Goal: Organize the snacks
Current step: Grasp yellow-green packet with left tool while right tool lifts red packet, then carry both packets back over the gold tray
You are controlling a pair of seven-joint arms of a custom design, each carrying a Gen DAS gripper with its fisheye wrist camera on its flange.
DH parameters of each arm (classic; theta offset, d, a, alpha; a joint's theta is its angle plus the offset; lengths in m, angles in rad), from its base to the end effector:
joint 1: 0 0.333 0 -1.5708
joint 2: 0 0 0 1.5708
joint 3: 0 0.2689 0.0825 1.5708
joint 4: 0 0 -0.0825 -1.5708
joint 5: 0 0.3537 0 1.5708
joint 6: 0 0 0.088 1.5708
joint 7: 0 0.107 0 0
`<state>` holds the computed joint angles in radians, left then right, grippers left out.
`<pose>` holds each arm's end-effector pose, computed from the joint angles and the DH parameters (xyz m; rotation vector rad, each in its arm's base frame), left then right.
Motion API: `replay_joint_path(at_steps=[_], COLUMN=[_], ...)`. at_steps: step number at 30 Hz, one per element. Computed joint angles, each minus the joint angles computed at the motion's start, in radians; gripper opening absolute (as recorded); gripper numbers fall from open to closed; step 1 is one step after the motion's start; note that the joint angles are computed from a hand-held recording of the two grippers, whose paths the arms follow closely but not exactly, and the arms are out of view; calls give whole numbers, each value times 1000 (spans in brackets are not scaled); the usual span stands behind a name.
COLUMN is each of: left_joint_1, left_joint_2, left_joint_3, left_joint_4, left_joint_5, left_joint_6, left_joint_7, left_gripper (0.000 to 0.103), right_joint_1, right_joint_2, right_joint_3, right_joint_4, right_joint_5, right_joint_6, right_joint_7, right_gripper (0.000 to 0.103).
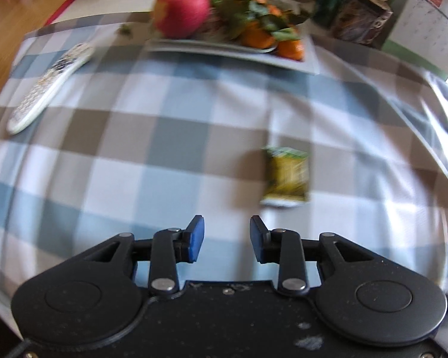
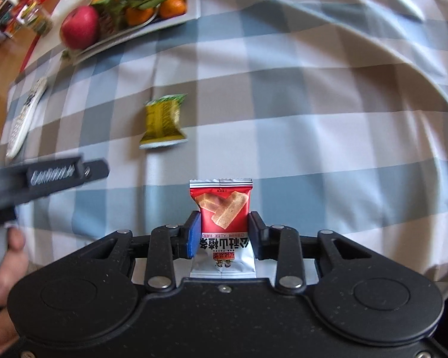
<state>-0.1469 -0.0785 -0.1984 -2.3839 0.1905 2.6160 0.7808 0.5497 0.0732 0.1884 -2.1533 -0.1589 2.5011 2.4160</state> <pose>0.4645 -0.1717 0.3556 -2.3411 1.7395 -0.3977 0.4038 0.3678 0.3664 -2.0285 2.0188 -0.1392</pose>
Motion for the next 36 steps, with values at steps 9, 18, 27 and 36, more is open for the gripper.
replay_joint_path(at_steps=[9,18,27,36], left_joint_1=[-47,-98,-110,-144], left_joint_2=[241,365,424,211], left_joint_3=[18,47,63,49], left_joint_4=[264,388,445,259], left_joint_5=[29,115,119,288], left_joint_6=[-43,-110,-149,-175], left_joint_7=[-54,-94,-103,-223], left_gripper=[34,35,33,31], right_joint_1=[-25,-47,-57,-68], right_joint_2=[-79,-126,-132,-121], right_joint_3=[-3,-4,-4,-2], right_joint_4=[-55,-89,-98,-100], right_joint_5=[92,81,109,44], right_joint_6=[43,69,76,55], right_joint_7=[-33,-6,-31,41], right_gripper=[43,43,43,43])
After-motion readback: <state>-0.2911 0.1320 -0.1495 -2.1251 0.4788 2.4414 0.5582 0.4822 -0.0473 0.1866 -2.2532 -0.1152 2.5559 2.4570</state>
